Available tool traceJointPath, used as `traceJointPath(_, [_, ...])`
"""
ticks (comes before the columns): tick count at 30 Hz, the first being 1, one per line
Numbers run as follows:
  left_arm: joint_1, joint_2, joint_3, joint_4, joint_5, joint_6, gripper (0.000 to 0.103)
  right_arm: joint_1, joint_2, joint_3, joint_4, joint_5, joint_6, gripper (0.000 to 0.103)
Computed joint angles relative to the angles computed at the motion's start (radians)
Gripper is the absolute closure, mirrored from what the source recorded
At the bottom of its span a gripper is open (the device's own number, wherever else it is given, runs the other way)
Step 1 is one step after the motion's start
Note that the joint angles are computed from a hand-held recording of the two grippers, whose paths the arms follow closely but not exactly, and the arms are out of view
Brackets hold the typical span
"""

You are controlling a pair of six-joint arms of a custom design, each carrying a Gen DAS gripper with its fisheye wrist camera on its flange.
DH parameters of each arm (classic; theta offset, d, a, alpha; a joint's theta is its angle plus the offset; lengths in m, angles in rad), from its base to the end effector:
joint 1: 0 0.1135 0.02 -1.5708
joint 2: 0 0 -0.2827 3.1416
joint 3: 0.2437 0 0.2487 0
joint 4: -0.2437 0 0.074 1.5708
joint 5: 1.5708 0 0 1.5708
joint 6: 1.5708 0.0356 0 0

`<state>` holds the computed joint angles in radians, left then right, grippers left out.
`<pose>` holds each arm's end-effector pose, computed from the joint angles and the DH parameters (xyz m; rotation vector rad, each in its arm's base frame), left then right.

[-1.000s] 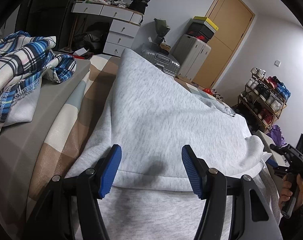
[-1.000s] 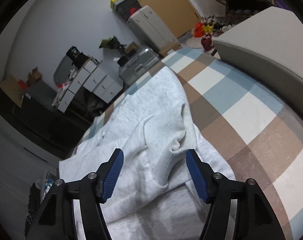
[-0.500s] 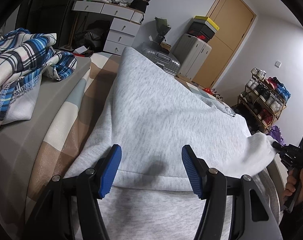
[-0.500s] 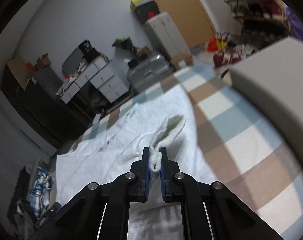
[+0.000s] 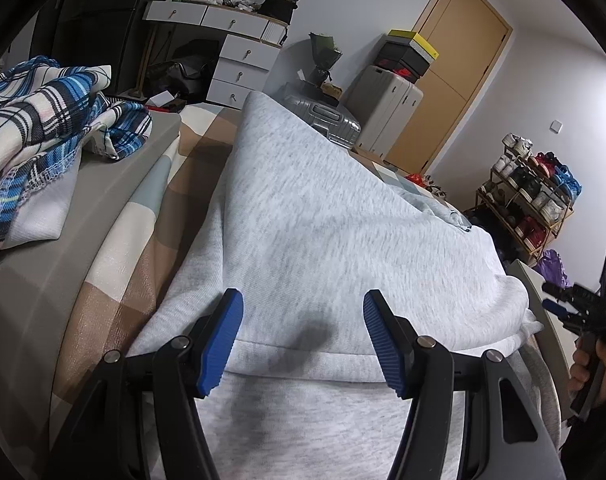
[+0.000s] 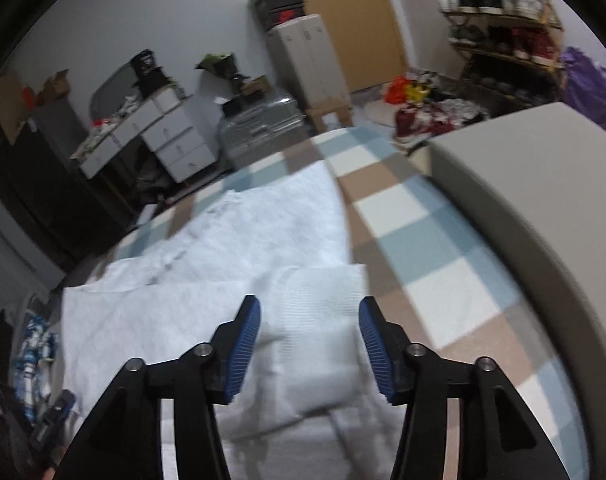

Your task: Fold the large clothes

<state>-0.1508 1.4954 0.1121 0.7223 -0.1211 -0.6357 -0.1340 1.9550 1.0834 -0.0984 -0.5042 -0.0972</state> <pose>0.1875 -0.0241 0.1023 -0.6026 2.1599 -0.2946 0.3855 -0.0346 0.1427 -0.1498 2.4439 0.5373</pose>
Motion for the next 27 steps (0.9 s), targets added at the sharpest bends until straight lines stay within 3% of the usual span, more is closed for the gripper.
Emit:
traceJointPath(2, [-0.004,-0.003,0.0,-0.003,-0.002,-0.003,0.046,0.039,0.045,0.045,-0.019,0.017,-0.01,0.044])
traceJointPath(4, [-0.004,-0.003,0.001,-0.003,-0.002,-0.003,0.046,0.089,0.104,0.088,-0.017,0.103,-0.001,0.047])
traceJointPath(6, [-0.005,-0.003,0.001,-0.002,-0.003,-0.005,0.046,0.132,0.142,0.096,0.014,0.215,-0.011,0.076])
traceJointPath(7, [-0.004,-0.003,0.001,-0.002,-0.002,-0.004,0.046,0.138,0.143,0.096,0.016,0.219,-0.023,0.089])
traceJointPath(9, [-0.007,-0.007,-0.001,-0.001,-0.007,-0.008,0.046,0.128,0.075,0.016,0.096,0.18,-0.047,0.094])
traceJointPath(13, [-0.025,-0.042,-0.044,0.055,-0.052,-0.036,0.046,0.035,-0.146,-0.238,0.461,-0.167,-0.057,0.094])
traceJointPath(15, [-0.027,-0.04,-0.055,0.08,-0.059,-0.047,0.046,0.015,-0.183,-0.281,0.573,-0.212,-0.023,0.094])
traceJointPath(17, [-0.031,-0.036,-0.054,0.089,-0.064,-0.049,0.046,0.03,-0.148,-0.235,0.535,-0.148,-0.05,0.094])
traceJointPath(19, [-0.039,-0.032,-0.051,0.092,-0.067,-0.045,0.046,0.091,-0.041,-0.135,0.429,0.066,-0.099,0.092])
traceJointPath(21, [-0.04,-0.021,-0.039,0.078,-0.066,-0.052,0.046,0.134,0.1,0.024,0.235,0.282,-0.102,0.087])
traceJointPath(22, [-0.028,-0.02,-0.041,0.08,-0.055,-0.049,0.046,0.132,0.134,0.071,0.162,0.301,-0.093,0.087])
traceJointPath(24, [-0.021,-0.016,-0.04,0.084,-0.047,-0.049,0.046,0.084,0.122,0.053,0.148,0.212,-0.056,0.087])
traceJointPath(26, [-0.018,-0.015,-0.038,0.081,-0.044,-0.047,0.046,0.039,0.044,-0.053,0.243,0.135,-0.035,0.06])
traceJointPath(27, [-0.018,-0.013,-0.033,0.075,-0.045,-0.047,0.046,0.02,-0.004,-0.122,0.311,0.114,-0.048,0.054])
